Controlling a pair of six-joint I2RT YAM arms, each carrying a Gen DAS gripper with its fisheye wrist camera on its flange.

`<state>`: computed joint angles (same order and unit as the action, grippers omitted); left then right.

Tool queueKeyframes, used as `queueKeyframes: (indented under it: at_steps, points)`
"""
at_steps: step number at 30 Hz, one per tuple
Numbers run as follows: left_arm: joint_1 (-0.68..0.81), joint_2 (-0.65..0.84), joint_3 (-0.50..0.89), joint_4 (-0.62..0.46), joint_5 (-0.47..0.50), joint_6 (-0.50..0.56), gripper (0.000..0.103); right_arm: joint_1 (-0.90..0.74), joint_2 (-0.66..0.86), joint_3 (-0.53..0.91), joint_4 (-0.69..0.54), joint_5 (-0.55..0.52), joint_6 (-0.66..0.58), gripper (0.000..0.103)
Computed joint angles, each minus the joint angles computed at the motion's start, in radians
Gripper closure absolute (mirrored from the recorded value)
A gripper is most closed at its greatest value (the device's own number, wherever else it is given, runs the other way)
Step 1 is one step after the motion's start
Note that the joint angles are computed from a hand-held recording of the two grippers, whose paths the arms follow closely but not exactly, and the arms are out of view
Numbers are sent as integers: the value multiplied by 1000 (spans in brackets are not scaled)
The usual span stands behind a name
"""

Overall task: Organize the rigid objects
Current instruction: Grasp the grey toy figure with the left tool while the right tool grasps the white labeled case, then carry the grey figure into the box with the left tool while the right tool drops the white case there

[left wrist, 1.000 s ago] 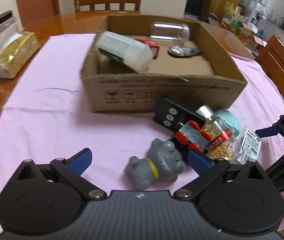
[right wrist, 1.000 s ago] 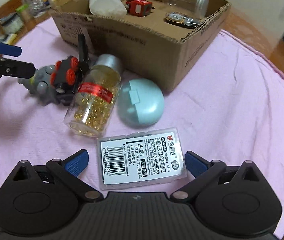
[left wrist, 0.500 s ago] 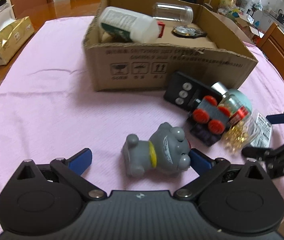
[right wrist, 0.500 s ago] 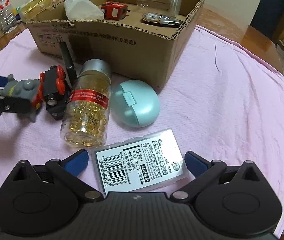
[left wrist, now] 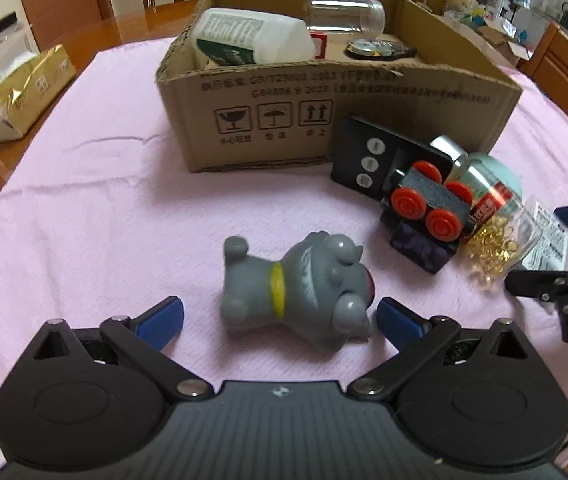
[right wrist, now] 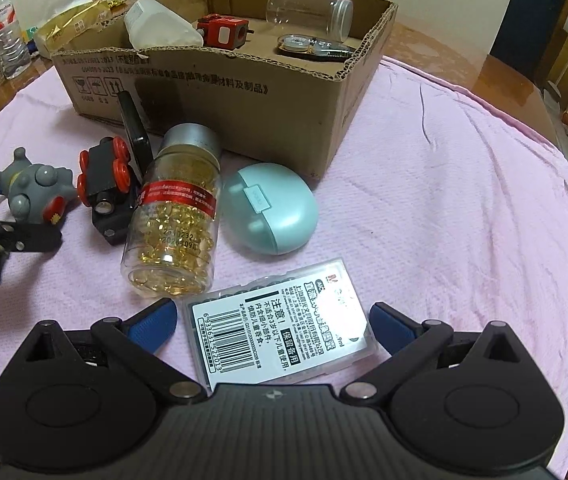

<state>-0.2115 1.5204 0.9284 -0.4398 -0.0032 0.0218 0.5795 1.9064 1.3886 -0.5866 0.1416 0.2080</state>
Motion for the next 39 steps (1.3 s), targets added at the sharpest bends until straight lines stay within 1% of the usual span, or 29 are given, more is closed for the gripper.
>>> queueKeyframes:
  at_steps: [3, 6, 8, 10, 13, 15, 18, 22, 24, 31, 34, 39]
  points:
    - [-31, 2, -1, 15, -43, -18, 1, 1, -10, -17, 19, 1, -4, 0]
    - [-43, 7, 12, 2, -38, -40, 9, 3, -23, -40, 44, 4, -9, 0]
    - [-43, 3, 17, -8, -21, -53, 19, 4, -29, -48, 49, 4, -11, 0]
    - [-52, 1, 21, -11, -37, -57, 21, 4, -33, -52, 48, 7, -15, 0]
    - [-44, -4, 20, -9, -39, -61, 29, -1, -49, -79, 74, -2, -37, 0]
    - [-26, -1, 28, -20, -13, -52, 29, -6, -54, -83, 76, -12, -53, 0]
    - [-13, -7, 27, -31, -14, -33, 30, -15, -50, -75, 70, -30, -82, 0]
    - [12, -16, 25, -47, -9, -6, 29, -9, -21, -1, -30, -54, -94, 0]
    - [22, -17, 25, -50, 0, 1, 29, 4, -17, 16, -62, -75, -129, 0]
    - [16, -11, 35, -62, -11, 5, 28, -16, -24, 8, -60, -110, -198, 0]
    - [12, -16, 37, -60, -20, 2, 24, -27, -29, 3, -61, -125, -231, 0]
    - [12, -13, 46, -60, -22, 0, 23, -27, -18, 17, -64, -140, -264, 3]
